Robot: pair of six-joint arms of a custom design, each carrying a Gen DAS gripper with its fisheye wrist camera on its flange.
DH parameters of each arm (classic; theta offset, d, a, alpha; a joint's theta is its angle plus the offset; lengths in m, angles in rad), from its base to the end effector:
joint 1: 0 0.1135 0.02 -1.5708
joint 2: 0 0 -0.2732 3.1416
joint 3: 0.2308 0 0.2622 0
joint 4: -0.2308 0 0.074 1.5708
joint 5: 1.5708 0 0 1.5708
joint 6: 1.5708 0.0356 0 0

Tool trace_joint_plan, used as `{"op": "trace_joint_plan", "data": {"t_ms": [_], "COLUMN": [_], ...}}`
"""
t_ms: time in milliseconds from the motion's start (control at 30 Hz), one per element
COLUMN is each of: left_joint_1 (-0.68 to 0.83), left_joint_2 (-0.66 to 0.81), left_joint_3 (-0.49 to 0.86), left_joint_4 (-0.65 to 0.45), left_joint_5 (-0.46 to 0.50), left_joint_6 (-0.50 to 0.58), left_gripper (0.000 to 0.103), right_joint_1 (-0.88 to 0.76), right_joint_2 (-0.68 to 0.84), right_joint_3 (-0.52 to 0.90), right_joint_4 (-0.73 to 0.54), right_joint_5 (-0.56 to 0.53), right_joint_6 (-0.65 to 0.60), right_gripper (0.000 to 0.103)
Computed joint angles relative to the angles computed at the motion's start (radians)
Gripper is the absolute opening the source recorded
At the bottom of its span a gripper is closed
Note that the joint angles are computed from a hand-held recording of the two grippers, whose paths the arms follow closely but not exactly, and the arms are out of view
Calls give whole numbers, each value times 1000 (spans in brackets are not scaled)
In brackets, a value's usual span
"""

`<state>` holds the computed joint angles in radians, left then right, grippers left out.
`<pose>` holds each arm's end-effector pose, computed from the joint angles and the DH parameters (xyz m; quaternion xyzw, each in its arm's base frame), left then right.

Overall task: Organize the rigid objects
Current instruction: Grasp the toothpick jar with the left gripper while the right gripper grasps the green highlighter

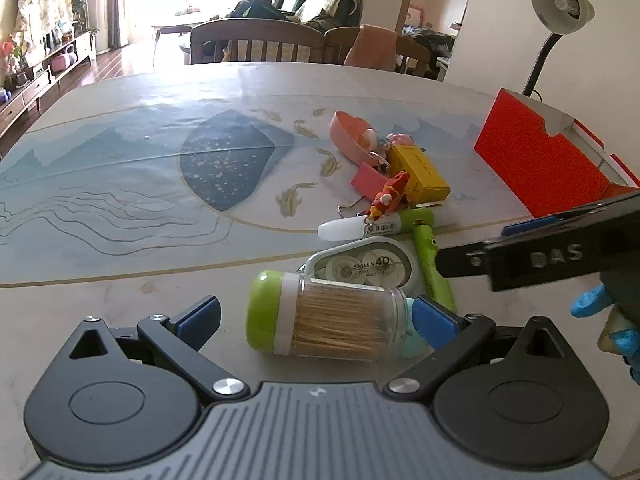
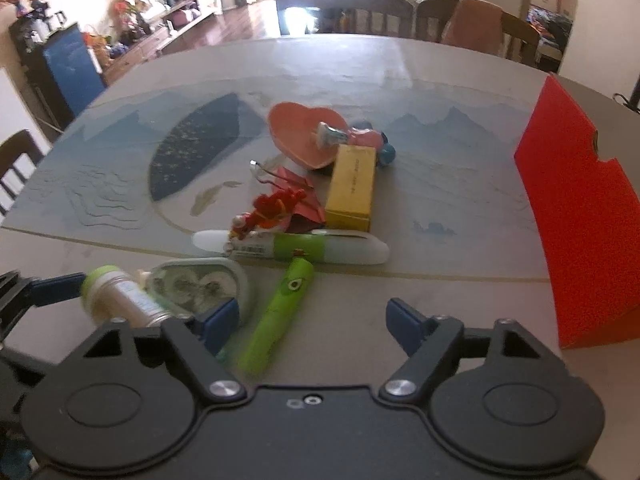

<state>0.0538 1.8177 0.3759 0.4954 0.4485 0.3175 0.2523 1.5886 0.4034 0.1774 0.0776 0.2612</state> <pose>0.2416 -0.0025 0.0469 0.1897 0.9108 -0.1527 0.3334 0.2281 0.0560 0.0801 0.0151 0.9599 0.0344 0.2780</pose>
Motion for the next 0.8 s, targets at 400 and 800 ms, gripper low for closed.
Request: {"op": "trace_joint_plan", "data": {"t_ms": [400, 800], "left_joint_1": [-2, -16], "left_joint_2": [60, 70], "left_joint_3": [-1, -8], "left_joint_4": [79, 109], "left_joint_5": [-1, -18], "left_joint_6": [-8, -34], "left_gripper": [102, 87], "right_joint_1": [42, 98], "right_joint_2": [125, 118], "right_joint_3": [69, 53], "right_joint_4": [-7, 27], "right_joint_5": [61, 109], "right_joint_6": [41, 16], "right_gripper": [63, 25]}}
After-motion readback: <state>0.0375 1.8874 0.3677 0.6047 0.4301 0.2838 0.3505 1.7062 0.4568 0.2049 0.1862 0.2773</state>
